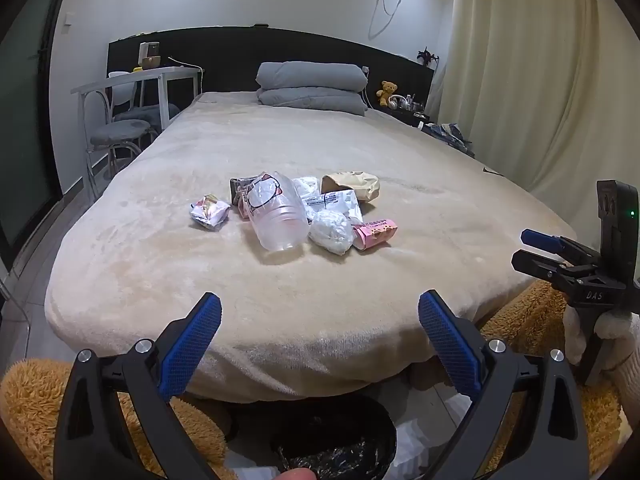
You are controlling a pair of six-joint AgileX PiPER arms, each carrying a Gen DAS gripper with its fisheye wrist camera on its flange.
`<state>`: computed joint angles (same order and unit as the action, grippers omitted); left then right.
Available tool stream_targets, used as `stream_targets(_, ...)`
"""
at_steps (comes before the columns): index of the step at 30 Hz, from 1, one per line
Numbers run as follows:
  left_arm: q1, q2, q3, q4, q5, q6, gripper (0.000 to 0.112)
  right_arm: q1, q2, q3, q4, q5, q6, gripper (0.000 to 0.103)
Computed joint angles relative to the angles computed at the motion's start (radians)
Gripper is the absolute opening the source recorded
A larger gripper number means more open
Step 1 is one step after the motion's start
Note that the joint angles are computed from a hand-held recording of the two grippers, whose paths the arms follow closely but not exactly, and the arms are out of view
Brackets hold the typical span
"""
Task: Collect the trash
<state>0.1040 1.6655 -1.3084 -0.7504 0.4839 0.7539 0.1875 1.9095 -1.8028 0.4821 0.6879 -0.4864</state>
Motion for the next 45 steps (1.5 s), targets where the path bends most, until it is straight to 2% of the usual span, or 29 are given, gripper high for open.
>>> stream_targets(2,-0.002,0.0,0.0,-0.004,-0.002,-0.001,0.097,0.003,0.009,-0.022,-0.026,0.025,0.015,0.099)
stream_targets(5,-0.015,-0.001,0.001,0.005,-0.016,-0.016,0.097,0.004,0.004,-0.011,-0.022,0.012,0.007,0.099)
stream_targets(6,0.007,-0.005,0.0,-0.026,0.015,0.008,0.097,0.005,0.004,-0.009,-0.024,0.008,0.003,0.099)
stream_targets(12,0.012,-0.003,-0.003,-0.014,0.016,0.008,0.097,0.003,0.004,-0.001,-0.015,0.001,-0.006,0.099)
stream_targets(16,-0.01,0.002,0.007,0.007,-0.014,-0.005,0.097,0.008,0.02,-0.023,-0.03,0.008,0.01,0.099)
stream_targets(30,-0.011,-0.002,0.009,0.014,-0.011,-0.005,0.097,0.017,0.021,-0.02,-0.051,0.001,0.028,0.099)
stream_targets(45,-0.011,-0.013,0.031,-0.063,-0.02,0.072,0.097,0.02,0.007,-0.006,-0.055,0.002,0.033,0.099)
